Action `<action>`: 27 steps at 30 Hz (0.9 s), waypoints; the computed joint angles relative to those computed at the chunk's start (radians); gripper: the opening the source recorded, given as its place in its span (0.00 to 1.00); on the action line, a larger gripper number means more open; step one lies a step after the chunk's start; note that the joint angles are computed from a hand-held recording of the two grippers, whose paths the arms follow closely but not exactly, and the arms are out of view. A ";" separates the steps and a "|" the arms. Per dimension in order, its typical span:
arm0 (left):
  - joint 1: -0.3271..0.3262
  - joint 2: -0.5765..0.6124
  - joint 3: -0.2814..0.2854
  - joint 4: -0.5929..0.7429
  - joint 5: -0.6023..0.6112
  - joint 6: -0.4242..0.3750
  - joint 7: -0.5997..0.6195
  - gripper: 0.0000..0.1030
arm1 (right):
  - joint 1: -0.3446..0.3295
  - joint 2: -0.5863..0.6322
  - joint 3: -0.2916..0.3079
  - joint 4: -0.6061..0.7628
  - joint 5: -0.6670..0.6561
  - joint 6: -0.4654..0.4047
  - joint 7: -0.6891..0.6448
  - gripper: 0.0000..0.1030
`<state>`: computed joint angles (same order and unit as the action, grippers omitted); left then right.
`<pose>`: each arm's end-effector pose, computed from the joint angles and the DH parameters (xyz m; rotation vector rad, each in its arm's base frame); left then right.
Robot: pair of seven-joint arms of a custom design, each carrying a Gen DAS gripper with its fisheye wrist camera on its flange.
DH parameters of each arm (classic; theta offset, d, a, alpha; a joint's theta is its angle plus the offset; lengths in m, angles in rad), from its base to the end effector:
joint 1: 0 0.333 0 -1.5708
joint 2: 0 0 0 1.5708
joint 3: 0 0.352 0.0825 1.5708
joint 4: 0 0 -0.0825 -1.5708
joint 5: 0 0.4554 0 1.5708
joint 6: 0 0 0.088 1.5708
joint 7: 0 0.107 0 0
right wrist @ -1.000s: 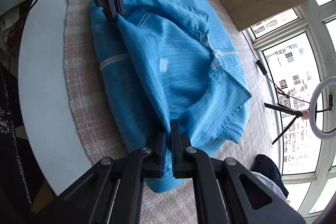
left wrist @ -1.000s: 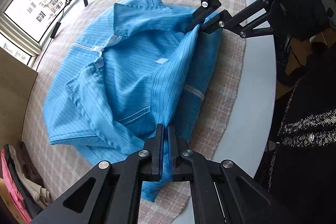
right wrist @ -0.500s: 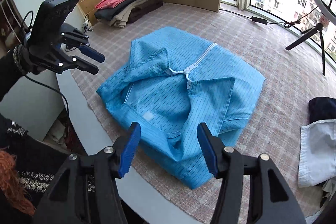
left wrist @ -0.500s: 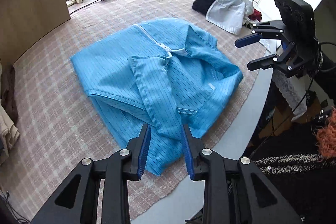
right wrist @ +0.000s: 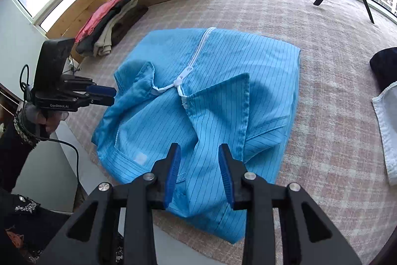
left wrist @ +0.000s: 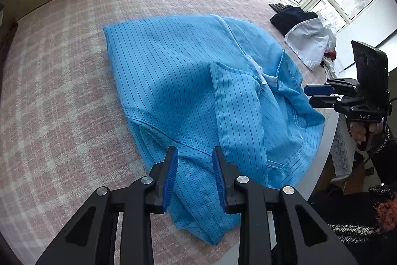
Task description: Fold clothes
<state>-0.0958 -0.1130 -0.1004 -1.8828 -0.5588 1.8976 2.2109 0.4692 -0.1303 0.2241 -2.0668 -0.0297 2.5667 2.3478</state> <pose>0.5886 -0.1591 0.5981 1.2267 -2.5939 0.7547 0.4774 0.4047 0.5702 -1.7283 1.8288 -0.1084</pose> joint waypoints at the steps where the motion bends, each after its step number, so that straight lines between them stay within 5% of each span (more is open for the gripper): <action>1: 0.004 0.002 0.004 0.009 -0.015 0.015 -0.021 0.35 | -0.016 -0.029 -0.002 -0.028 -0.023 0.024 0.061 0.58; 2: 0.010 0.008 0.008 0.018 -0.031 0.030 -0.051 0.44 | -0.034 -0.046 -0.004 -0.045 -0.037 0.026 0.107 0.70; 6: 0.032 0.064 0.011 0.059 -0.084 0.051 -0.206 0.55 | -0.070 -0.062 -0.029 -0.096 0.024 0.002 0.167 0.70; 11: 0.056 0.144 -0.012 0.116 -0.137 0.020 -0.347 0.60 | -0.027 -0.022 -0.081 -0.139 0.340 0.120 -0.001 0.70; 14: 0.061 0.174 -0.029 0.138 -0.105 0.026 -0.406 0.65 | -0.031 -0.014 -0.073 -0.141 0.373 0.142 -0.038 0.70; 19: 0.075 0.214 -0.043 0.183 -0.028 -0.038 -0.471 0.65 | -0.021 -0.005 -0.086 -0.133 0.473 0.142 -0.142 0.72; 27: 0.073 0.274 -0.078 0.262 0.003 -0.155 -0.422 0.71 | -0.005 0.006 -0.121 -0.117 0.747 0.087 -0.489 0.72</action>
